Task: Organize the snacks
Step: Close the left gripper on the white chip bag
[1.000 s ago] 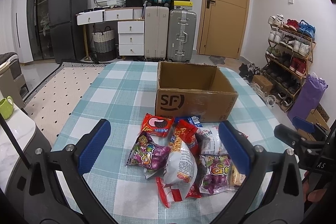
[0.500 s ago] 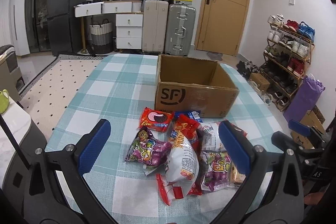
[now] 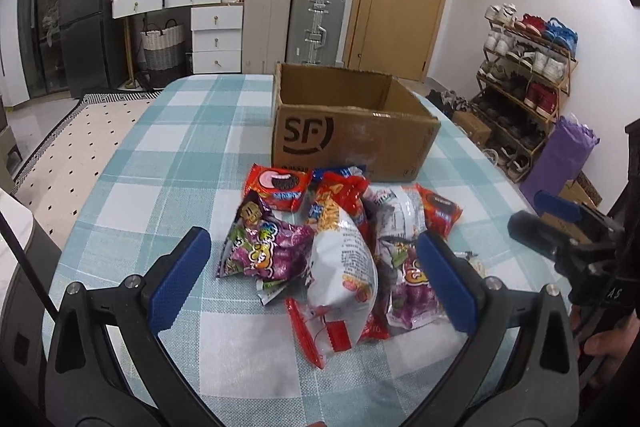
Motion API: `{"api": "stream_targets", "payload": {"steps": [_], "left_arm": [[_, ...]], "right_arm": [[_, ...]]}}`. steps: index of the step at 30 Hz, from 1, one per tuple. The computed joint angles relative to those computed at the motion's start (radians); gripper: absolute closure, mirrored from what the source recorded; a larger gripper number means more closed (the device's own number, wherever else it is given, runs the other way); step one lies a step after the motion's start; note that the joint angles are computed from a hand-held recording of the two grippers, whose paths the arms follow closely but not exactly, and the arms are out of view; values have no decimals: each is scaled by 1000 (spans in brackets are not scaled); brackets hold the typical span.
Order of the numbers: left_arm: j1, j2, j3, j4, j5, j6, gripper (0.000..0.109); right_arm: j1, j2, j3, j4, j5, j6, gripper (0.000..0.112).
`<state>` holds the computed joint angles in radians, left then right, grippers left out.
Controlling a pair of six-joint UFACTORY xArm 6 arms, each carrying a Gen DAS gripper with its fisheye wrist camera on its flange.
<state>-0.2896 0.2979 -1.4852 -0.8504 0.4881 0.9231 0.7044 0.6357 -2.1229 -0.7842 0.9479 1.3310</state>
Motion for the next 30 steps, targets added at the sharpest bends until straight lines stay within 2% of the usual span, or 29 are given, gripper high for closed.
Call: {"api": "stream_targets", "payload": {"steps": [5,8,13,18,25,30], "left_arm": [[-8,49,-38,11,41,21,8],[-10,90,-80,36,71,8,17],[-1,123,-126,66,157,-19,39],[17,160,-183,49,261,-20,67],[47,183,-221,-24,345,14,81],[66,200,-253,-37,403,1,83]], "right_arm": [[-7,-11,38,4,-24,24,10],[-12,-29,77,5,-43,48,10],[-19,-47,119,4,-63,71,10],[-26,-58,147,4,-85,92,10],[-25,-60,158,6,-90,103,10],[-23,-61,159,5,-88,109,10]]}}
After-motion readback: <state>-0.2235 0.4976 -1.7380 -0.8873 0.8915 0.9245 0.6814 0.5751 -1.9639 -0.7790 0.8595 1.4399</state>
